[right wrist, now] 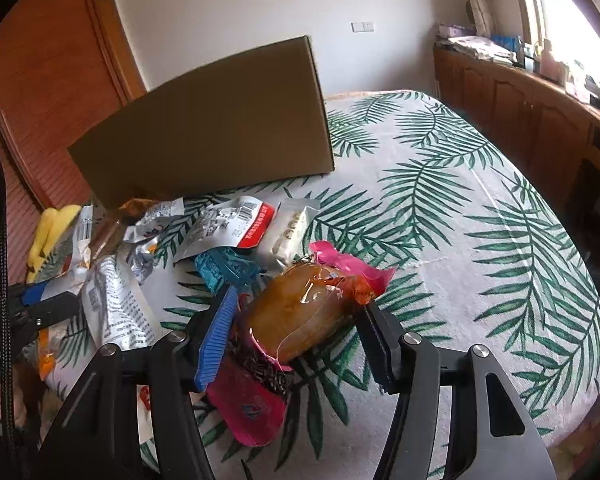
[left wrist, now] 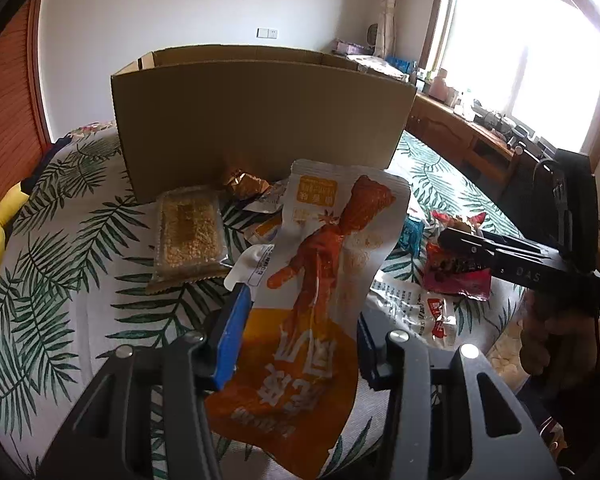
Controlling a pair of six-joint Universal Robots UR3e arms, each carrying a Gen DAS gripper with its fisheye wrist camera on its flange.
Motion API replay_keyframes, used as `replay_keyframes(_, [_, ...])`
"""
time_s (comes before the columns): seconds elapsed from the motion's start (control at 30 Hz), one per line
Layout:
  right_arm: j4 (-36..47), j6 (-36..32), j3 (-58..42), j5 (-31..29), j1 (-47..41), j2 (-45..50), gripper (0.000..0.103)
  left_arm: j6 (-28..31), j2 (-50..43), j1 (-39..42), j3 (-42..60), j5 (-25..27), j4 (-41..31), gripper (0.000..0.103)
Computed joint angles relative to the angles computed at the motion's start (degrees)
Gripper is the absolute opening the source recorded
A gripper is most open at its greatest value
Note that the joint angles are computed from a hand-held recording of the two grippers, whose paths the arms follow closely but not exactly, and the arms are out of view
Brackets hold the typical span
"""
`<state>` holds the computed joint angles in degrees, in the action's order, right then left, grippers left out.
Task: Organize snacks
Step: 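Carry both snacks over the cardboard box and open both tools to drop them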
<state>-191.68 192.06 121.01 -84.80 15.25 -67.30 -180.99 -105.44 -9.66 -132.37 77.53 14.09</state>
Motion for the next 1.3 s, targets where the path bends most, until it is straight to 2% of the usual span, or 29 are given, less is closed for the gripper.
replay_keyframes(0.17, [-1.7, -1.2, 2.2, 0.0, -1.0, -2.1, 0.060, -0.2, 1.9, 1.0, -2.2, -1.1, 2.1, 0.047])
replay_keyframes(0.3, [-1.5, -1.9, 2.4, -1.3, -0.3, -4.1, 0.059, -1.0, 4.0, 0.5, -0.8, -1.1, 0.4, 0.047])
replay_keyframes(0.33, [-1.2, -2.3, 2.2, -1.9, -0.2, -4.7, 0.051, -1.1, 4.4, 0.5, -0.2, -1.1, -0.2, 0.047])
replay_keyframes(0.37, [-0.3, -2.7, 1.9, -1.7, -0.3, -5.4, 0.048, -1.1, 5.2, 0.6, 0.0, -1.2, -0.6, 0.047])
replay_keyframes(0.53, [3.7, -5.0, -1.8, -3.2, 0.8, -6.1, 0.042, -0.9, 6.7, 1.1, 3.2, -1.2, -4.0, 0.047])
replay_keyframes(0.8, [4.3, -6.0, -2.9, -1.7, 0.3, -6.6, 0.041, -0.6, 8.1, 2.2, 4.8, -2.0, -6.3, 0.047])
replay_keyframes(0.9, [5.2, -7.3, -4.0, -3.1, 1.1, -7.8, 0.041, -0.9, 8.2, 2.1, 5.7, -1.9, -6.6, 0.047])
replay_keyframes(1.1, [9.7, -9.2, -10.5, -3.9, 1.3, -8.7, 0.041, -1.0, 8.1, 2.6, 11.8, -2.5, -10.7, 0.047])
replay_keyframes(1.3, [14.6, -10.9, -20.7, -4.2, 1.5, -6.3, 0.041, 0.0, 6.1, 2.4, 21.6, -0.7, -15.7, 0.047])
